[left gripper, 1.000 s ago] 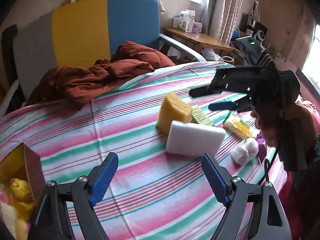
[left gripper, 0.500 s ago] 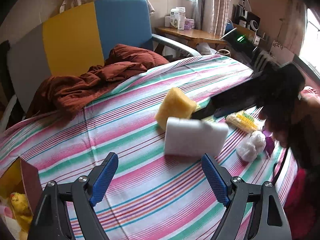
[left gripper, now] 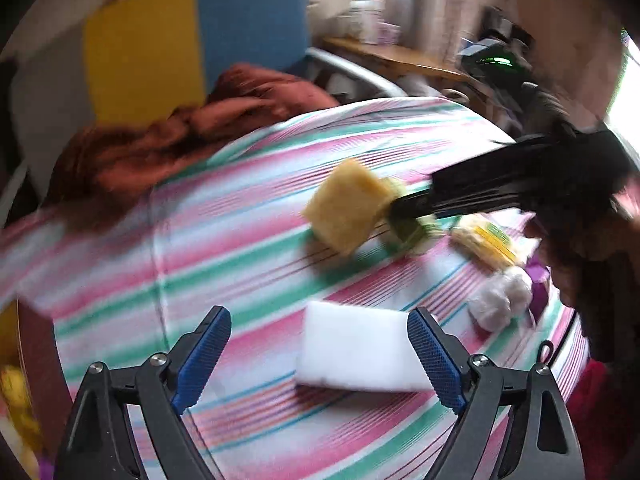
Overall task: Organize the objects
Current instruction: 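Grasp the white sponge with the left tool while the right tool holds the green box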
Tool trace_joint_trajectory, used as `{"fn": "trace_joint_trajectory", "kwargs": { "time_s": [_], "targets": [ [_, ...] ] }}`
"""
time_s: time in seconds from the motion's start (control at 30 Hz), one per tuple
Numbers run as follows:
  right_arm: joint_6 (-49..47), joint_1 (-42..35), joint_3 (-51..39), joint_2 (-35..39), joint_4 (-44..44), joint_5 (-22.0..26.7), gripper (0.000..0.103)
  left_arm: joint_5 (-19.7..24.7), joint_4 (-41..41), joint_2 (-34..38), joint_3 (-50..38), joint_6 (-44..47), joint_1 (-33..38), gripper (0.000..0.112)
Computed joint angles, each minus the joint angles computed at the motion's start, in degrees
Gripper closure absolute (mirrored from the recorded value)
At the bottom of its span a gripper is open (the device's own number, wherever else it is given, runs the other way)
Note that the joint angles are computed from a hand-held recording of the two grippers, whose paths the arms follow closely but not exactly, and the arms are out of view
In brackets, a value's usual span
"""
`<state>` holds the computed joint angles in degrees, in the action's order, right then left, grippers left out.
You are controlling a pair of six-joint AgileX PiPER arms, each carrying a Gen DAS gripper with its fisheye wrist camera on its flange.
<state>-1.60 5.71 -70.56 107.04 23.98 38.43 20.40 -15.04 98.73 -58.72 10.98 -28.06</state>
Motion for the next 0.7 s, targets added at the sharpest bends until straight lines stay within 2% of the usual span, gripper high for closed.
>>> {"fn": "trace_joint_trajectory", "kwargs": {
  "time_s": [0.07, 0.17, 0.2, 0.27, 0.4, 0.47, 0.57, 0.63, 0.7],
  "targets": [
    [1.99, 0.11, 0.33, -0.64, -2.04, -0.31, 0.073, -0.36, 1.58, -0.55, 1.39, -3.47, 0.4, 0.022],
    [2.38, 0.38, 1.33, -1.92, -1.93, -2.28, 0.073, 0.51, 1.25, -1.01, 2.56, -2.92, -0.14, 0.023],
    [1.39, 0.2, 1.88, -2.44, -0.85, -2.92, 0.073, -1.02, 1.61, -1.61, 3.44, -1.04, -0.79, 0.023],
    [-0.46, -0.43, 2.72, -3.51, 1.23, -3.66, 0.073, -5.24, 0.31, -3.21, 6.02, 8.86, -2.61, 0.022],
    [-3.44, -0.92, 3.18, -4.13, 3.63, -3.48, 0.073, -8.33, -3.79, -4.86, 8.54, 31.78, -6.15, 0.021],
    [-3.31, -0.57, 2.68, -3.72, 3.29, -3.06, 0.073, -7.21, -4.69, -3.4, 7.42, 43.24, -6.3, 0.018],
    [-3.73, -0.33, 2.5, -3.61, 3.07, -2.63, 0.073, -5.86, -10.56, -0.09, 5.39, 59.47, -5.07, 0.018],
    [-3.44, 0.03, 2.19, -3.31, 2.49, -2.39, 0.073, -5.99, -11.45, 1.4, 4.28, 63.93, -5.08, 0.017],
    [-3.22, 0.09, 2.07, -3.17, 2.2, -2.36, 0.073, -3.16, -13.86, 3.14, 1.75, 67.93, -4.51, 0.012]
  ]
}}
